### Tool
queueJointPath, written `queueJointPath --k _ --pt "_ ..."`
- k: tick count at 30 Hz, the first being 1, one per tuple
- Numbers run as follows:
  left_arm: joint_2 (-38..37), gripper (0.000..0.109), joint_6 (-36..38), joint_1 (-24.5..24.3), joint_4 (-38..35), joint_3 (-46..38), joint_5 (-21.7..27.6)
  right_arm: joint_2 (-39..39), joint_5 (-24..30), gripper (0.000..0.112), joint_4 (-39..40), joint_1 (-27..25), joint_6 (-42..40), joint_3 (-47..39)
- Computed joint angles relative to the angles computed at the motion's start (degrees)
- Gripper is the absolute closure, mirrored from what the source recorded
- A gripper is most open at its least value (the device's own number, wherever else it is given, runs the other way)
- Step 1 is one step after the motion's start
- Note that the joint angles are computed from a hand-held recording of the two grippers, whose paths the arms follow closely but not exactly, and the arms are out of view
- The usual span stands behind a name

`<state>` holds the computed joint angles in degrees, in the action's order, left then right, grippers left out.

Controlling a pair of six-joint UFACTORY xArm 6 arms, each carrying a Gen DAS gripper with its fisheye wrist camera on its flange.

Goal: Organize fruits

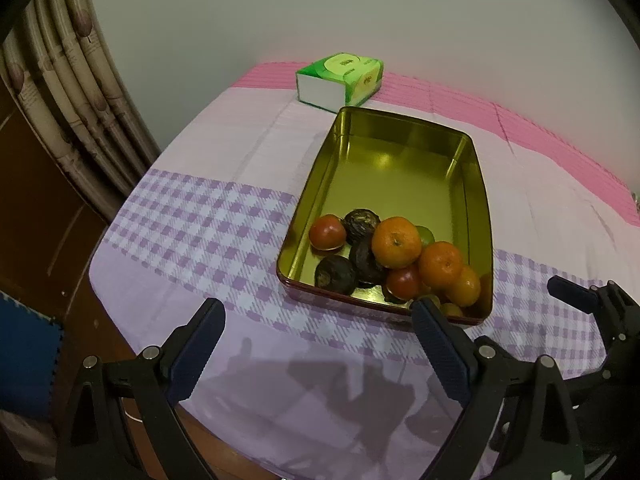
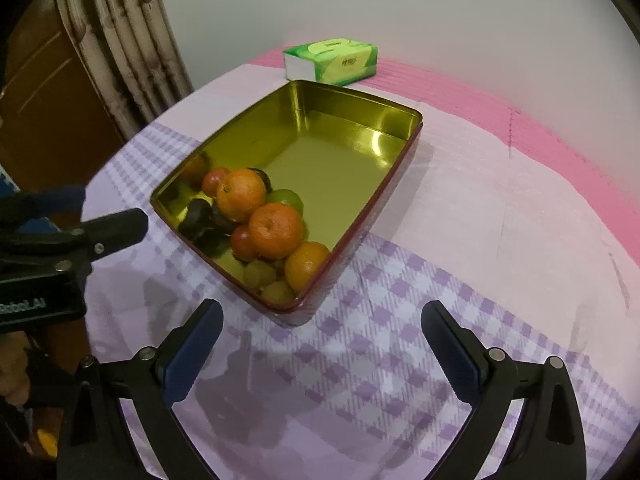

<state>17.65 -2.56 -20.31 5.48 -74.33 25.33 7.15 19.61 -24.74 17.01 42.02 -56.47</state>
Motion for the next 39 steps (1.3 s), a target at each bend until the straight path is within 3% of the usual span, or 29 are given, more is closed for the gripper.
queueJointPath --k 39 --pt "1.1 0.015 0.2 -0.6 -0.3 -0.6 1.2 2.3 1.2 0.013 8.3 1.2 -6.8 -1.0"
